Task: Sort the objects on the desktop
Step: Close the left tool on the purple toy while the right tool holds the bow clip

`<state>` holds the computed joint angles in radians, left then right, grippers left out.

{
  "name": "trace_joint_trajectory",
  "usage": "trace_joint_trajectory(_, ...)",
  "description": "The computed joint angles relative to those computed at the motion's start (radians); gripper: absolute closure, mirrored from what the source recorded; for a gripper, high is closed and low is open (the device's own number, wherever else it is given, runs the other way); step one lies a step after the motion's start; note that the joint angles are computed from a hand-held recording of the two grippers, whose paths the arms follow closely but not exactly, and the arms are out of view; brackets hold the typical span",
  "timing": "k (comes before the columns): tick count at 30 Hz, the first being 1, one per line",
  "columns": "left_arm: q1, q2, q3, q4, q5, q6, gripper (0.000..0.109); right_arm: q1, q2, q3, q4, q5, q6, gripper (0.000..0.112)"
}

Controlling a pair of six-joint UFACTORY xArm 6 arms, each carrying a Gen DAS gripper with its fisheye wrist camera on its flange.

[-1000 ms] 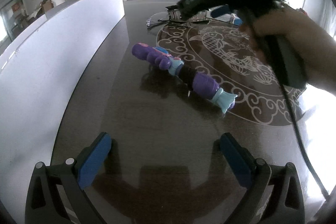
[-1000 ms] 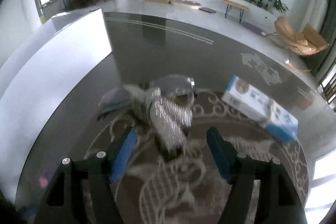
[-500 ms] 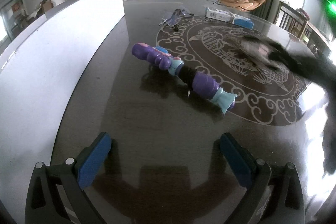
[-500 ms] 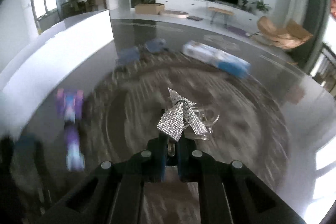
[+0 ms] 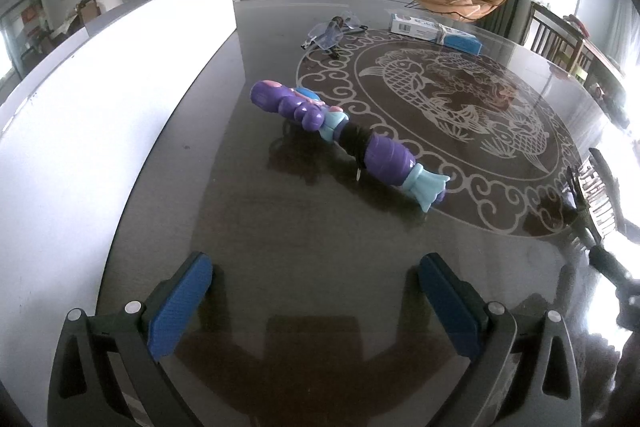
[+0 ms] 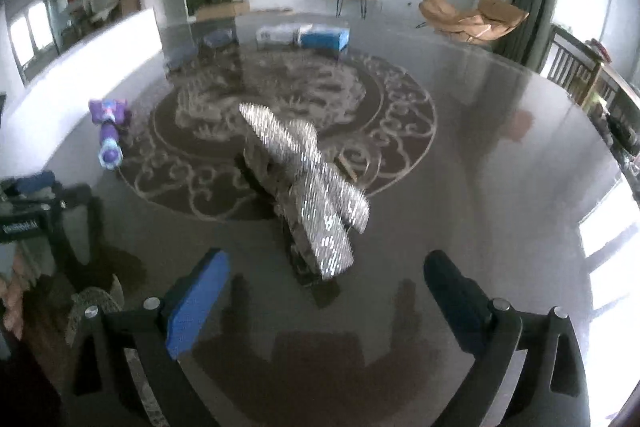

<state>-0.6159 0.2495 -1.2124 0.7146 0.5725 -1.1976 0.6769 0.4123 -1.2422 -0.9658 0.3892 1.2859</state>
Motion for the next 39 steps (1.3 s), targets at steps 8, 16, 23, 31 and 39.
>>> trace_joint_trajectory(8, 0.004, 0.0, 0.003, 0.0, -0.007, 0.003, 0.006, 0.005, 0.034, -0.029, 0.019, 0.015, -0.025, 0.012)
trace_joint_trajectory(16, 0.006, -0.005, 0.009, -0.01, -0.011, 0.016, 0.006, -0.012, 0.051, -0.032, 0.07, -0.019, -0.038, 0.009)
trace_joint_trajectory(23, 0.103, -0.115, 0.229, -0.213, -0.432, 0.056, 0.006, -0.011, 0.051, -0.031, 0.066, -0.018, -0.034, 0.009)
trace_joint_trajectory(31, 0.106, -0.043, 0.13, -0.179, -0.477, 0.03, 0.006, 0.03, 0.044, -0.051, -0.044, 0.097, 0.045, 0.009)
trace_joint_trajectory(39, 0.066, 0.2, -0.294, -0.184, 0.043, 0.082, 0.006, 0.013, 0.039, -0.037, -0.025, 0.054, 0.029, 0.009)
